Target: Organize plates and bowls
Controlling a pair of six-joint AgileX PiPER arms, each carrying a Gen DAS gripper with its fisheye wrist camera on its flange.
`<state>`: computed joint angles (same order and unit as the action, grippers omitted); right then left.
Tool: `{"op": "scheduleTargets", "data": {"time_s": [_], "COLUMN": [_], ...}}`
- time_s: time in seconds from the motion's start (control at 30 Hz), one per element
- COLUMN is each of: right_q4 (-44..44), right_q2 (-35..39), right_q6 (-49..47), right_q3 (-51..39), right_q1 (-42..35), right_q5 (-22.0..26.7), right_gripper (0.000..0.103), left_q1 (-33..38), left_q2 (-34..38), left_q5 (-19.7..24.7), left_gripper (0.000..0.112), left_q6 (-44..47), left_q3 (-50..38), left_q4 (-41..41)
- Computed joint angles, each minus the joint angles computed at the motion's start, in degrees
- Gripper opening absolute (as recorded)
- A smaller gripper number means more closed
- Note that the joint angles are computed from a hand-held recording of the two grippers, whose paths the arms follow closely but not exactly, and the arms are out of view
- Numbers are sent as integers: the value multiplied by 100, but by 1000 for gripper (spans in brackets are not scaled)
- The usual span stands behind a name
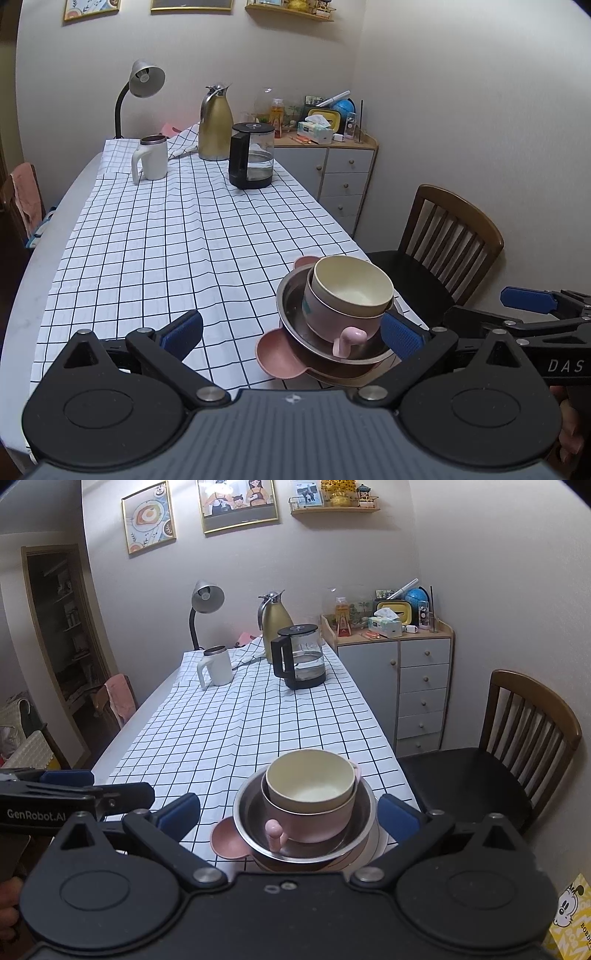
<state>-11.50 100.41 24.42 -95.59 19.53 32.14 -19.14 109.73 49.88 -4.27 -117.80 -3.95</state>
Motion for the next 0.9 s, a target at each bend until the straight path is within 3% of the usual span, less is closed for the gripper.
{"op": "scheduleTargets", "data": {"time_s": [0.53,0.9], "right_q4": [67,47], "right_q2": [139,234], "right_q6": [22,98], "right_q3": [-204,-378], "right_q1": [-2,23], "right_q5": [286,458], "right_gripper": [103,103], "left_q1": [62,124], "left_q2": [440,551], "left_q5": [544,657], "left_gripper": [103,103], "left_q6": [132,198], "left_q3": [-680,-831], "left_q4": [-219,-316]}}
